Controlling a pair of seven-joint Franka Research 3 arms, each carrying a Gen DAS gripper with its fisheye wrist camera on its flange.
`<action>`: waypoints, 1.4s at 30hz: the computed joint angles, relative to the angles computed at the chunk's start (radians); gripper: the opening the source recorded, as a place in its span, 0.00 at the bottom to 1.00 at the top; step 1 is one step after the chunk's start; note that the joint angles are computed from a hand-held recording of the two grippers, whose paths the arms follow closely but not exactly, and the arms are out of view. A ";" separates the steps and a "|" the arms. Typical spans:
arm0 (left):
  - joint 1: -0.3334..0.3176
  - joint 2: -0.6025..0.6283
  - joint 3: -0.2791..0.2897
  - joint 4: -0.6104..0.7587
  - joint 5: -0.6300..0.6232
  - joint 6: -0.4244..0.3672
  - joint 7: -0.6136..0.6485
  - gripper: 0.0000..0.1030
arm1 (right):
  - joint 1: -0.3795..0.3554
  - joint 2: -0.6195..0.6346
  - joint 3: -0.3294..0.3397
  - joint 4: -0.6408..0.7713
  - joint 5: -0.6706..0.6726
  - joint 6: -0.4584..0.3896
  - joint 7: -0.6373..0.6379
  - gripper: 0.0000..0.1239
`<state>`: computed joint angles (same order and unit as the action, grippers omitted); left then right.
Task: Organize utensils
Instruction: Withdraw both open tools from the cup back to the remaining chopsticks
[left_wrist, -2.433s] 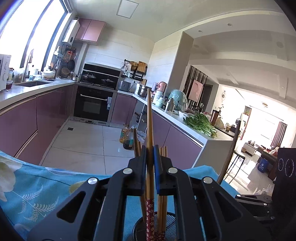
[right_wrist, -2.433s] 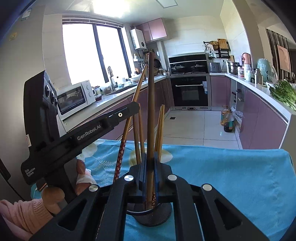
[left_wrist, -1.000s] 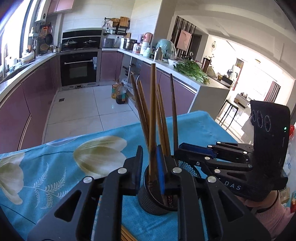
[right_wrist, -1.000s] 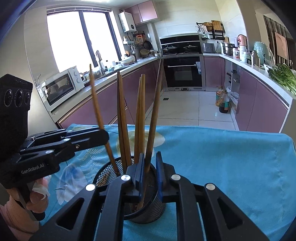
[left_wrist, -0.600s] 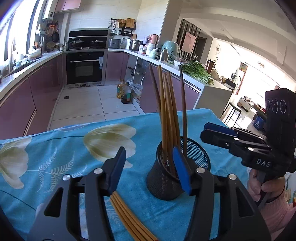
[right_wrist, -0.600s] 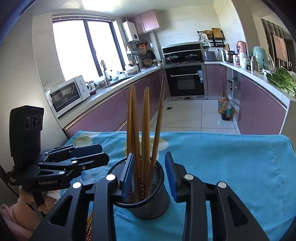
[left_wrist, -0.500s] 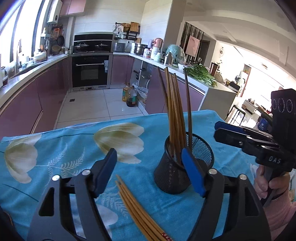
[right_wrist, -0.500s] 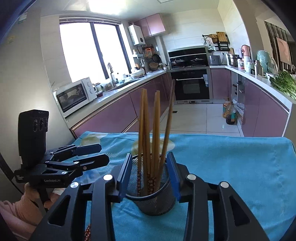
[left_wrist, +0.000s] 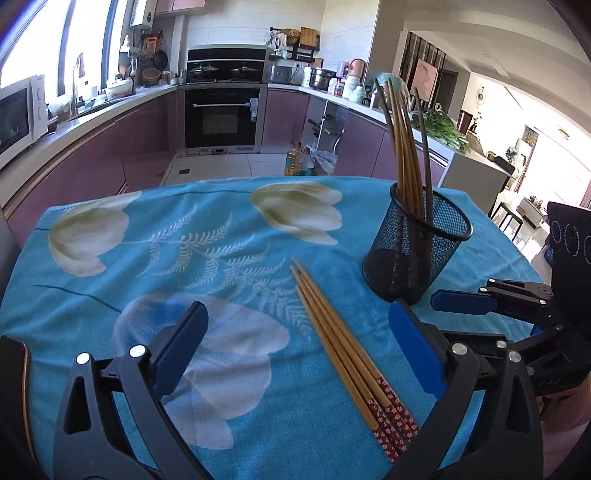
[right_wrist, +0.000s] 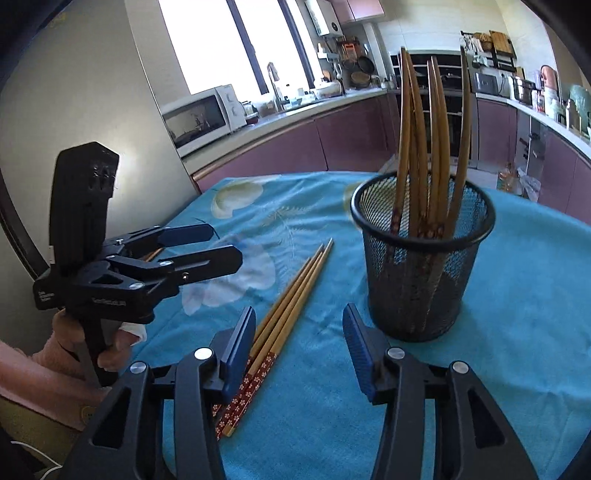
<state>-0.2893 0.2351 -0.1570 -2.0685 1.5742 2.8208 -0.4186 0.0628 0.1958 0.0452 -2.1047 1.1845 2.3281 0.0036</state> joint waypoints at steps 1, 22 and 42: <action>0.003 0.002 0.000 -0.004 -0.014 0.006 0.011 0.94 | 0.006 0.008 0.002 0.002 -0.013 0.006 0.017 0.37; -0.039 0.039 0.025 -0.026 -0.316 -0.003 0.309 0.74 | 0.061 0.031 0.044 -0.024 -0.104 0.189 0.110 0.22; -0.074 0.109 0.055 0.036 -0.521 0.014 0.555 0.59 | 0.053 0.033 0.043 -0.019 -0.131 0.217 0.142 0.20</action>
<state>-0.3634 0.3441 -0.1025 -2.0321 1.0535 2.8344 0.1365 0.1157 0.2291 0.0878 -2.1240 1.0537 2.5455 0.1460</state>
